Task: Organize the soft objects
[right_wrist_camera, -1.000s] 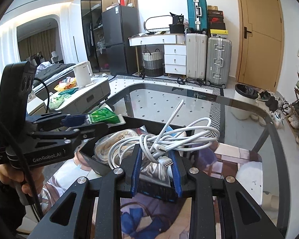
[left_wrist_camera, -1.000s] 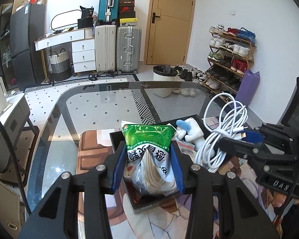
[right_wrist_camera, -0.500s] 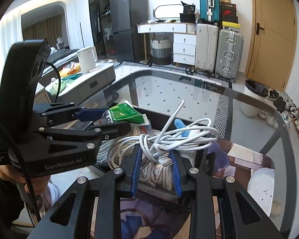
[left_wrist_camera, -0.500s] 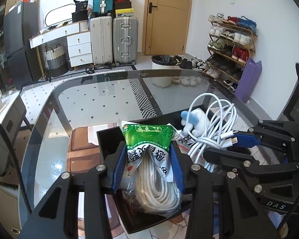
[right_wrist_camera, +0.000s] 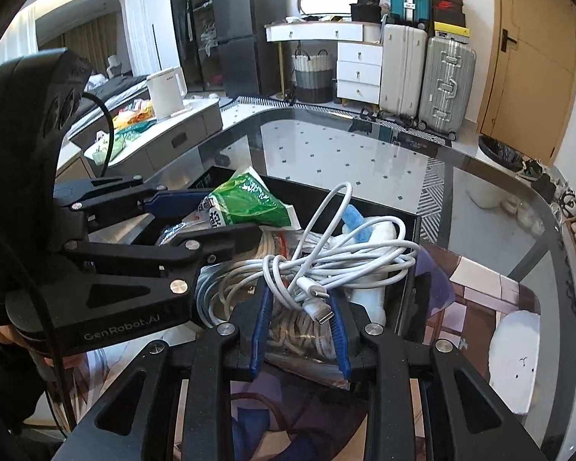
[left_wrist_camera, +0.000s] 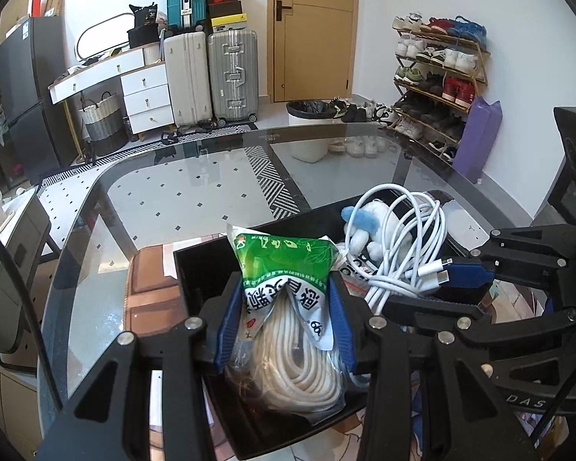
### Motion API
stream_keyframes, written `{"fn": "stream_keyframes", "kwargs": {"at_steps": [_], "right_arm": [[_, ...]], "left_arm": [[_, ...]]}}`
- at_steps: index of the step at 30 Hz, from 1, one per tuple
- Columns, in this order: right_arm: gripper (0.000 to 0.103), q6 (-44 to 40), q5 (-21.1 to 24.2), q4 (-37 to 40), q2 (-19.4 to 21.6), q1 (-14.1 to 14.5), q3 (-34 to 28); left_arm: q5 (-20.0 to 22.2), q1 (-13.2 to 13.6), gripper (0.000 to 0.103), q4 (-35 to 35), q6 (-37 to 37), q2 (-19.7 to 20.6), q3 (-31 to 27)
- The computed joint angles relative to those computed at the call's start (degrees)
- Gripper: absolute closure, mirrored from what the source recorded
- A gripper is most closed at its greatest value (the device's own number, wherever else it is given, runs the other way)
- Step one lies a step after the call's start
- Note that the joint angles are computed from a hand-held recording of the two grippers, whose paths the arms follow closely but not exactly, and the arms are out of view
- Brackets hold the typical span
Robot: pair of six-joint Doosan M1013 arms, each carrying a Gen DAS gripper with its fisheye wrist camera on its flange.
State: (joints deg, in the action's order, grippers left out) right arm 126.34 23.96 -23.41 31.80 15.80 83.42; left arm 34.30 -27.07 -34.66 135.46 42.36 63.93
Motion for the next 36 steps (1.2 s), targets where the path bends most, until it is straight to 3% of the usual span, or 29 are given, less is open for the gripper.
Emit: {"fn": "stream_keyframes", "kwargs": {"at_steps": [9, 11, 13, 15, 20, 22, 25, 29, 36], "right_arm": [[0.073, -3.3, -0.2, 5.4, -0.6, -0.4, 0.8], [0.068, -0.9, 0.6, 2.2, -0.6, -0.1, 0.7], [0.054, 2.4, 1.6, -1.8, -0.7, 0.3, 0.7], [0.047, 2.6, 0.4, -1.7, -1.3, 0.3, 1.4], [0.036, 14.0, -1.8, -14.3, -3.8, 0.9, 4.7], [0.027, 20.7, -3.1, -21.2, -5.0, 1.1, 6.5], [0.016, 30.2, -3.5, -30.3, -6.3, 1.5, 8.5], [0.004, 42.3, -3.3, -42.2, -7.6, 2.2, 10.8], [0.001, 64.3, -3.9, -63.5, -9.4, 3.6, 15.2]], "left_arm": [[0.8, 0.1, 0.057, -0.8, 1.6, -0.2, 0.3], [0.7, 0.1, 0.055, -1.0, 1.0, -0.3, 0.5], [0.8, 0.2, 0.053, -1.2, 0.4, -0.4, 0.6], [1.3, 0.4, 0.049, -1.9, 0.5, -0.7, 0.8], [-0.1, 0.7, 0.041, -5.2, 4.1, -2.2, 2.9], [-0.8, 0.8, 0.039, -6.6, 5.8, -3.0, 4.0], [-3.2, 0.8, 0.017, -7.8, 7.2, -4.2, 5.8], [-7.0, 0.9, 0.008, -12.8, 13.2, -5.9, 8.8], [-10.2, 1.4, 0.003, -18.0, 18.5, -7.6, 12.4]]}}
